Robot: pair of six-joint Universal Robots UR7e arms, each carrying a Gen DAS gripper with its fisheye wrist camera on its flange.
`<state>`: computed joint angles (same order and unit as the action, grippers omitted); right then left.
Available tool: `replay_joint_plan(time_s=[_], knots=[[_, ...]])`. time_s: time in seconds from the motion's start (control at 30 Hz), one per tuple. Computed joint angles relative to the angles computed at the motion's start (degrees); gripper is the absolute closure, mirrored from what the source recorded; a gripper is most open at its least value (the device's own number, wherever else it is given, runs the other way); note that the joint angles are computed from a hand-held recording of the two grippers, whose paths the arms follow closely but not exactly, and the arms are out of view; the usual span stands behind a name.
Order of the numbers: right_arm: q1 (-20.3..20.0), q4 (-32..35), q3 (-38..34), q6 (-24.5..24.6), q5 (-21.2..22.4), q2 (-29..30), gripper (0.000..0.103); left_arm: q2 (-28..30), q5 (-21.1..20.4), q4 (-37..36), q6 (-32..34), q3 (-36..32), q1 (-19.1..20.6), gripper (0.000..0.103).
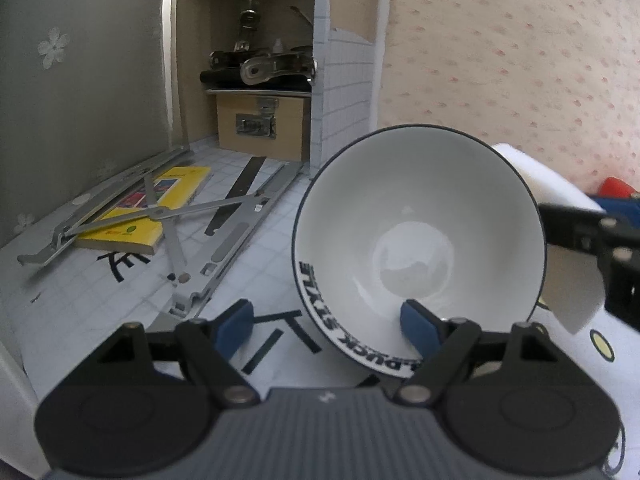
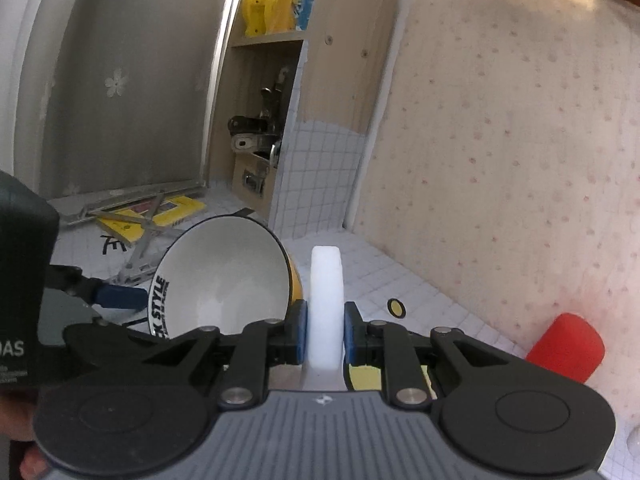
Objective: Clean bowl
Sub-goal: 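Wipe the bowl interior with the sponge in the right tool, then lower the yellow bowl to the table with the left tool while the right tool withdraws the sponge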
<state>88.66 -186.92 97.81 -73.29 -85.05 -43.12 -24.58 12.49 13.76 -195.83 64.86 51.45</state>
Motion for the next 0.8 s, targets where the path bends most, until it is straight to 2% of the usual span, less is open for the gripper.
replay_joint_plan(time_s=[0.13, 0.5, 0.8], knots=[[-0.6, 0.8, 0.2, -0.1, -2.2, 0.3, 0.086, 0.5, -0.1, 1.1, 0.3, -1.2, 0.3, 0.02], [-0.8, 0.2, 0.7, 0.6, -2.8, 0.1, 0.086, 1.7, 1.8, 5.8, -1.5, -4.8, 0.8, 0.02], [-1.8, -1.5, 1.3, 1.1, -4.4, -0.6, 0.086, 4.5, 3.1, 11.2, -2.1, -10.2, 1.2, 0.019]])
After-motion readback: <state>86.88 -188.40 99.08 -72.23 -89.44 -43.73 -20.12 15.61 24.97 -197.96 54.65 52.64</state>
